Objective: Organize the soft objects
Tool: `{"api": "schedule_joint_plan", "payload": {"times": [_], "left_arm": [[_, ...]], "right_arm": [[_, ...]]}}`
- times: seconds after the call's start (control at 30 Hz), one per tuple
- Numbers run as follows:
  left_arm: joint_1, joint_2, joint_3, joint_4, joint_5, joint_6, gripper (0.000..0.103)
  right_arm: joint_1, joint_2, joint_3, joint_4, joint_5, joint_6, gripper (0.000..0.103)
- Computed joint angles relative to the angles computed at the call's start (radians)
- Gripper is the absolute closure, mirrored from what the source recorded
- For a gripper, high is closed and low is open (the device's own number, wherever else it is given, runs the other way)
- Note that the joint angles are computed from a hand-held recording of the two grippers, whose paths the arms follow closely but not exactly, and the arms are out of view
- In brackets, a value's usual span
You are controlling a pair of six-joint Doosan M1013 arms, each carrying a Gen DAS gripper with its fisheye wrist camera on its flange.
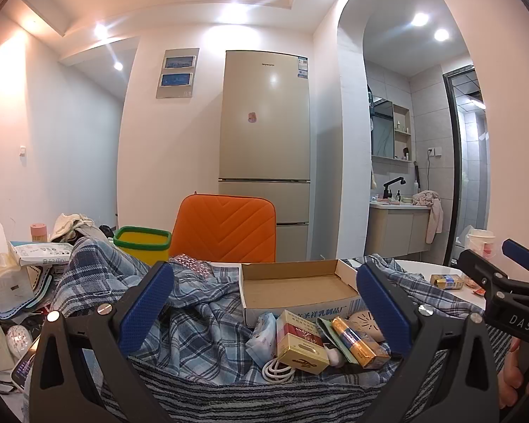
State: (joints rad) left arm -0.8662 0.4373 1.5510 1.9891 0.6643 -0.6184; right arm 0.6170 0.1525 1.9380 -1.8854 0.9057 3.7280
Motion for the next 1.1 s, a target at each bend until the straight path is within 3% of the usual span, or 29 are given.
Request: {"api": "schedule_joint_plan", "payload": {"times": [0.6, 0.87, 1.1], "left_arm": [[0.001, 0.005, -0.014, -0.041, -0.017, 0.054, 0.000], [0.003, 0.002, -0.044, -0.179, -0.071, 0.219, 0.000], [0.011, 0.004, -0.097, -0.309, -0.138, 0.366, 0.000]], "right_arm": [[0.009, 0.012, -0.007, 0.002, 0.027, -0.027, 0.000], [0.026, 0.012, -0.028, 0.031, 0.061, -0.096, 0.000], [0.008, -0.025, -0.087, 0.064, -0.063, -0.225, 0.000]]}}
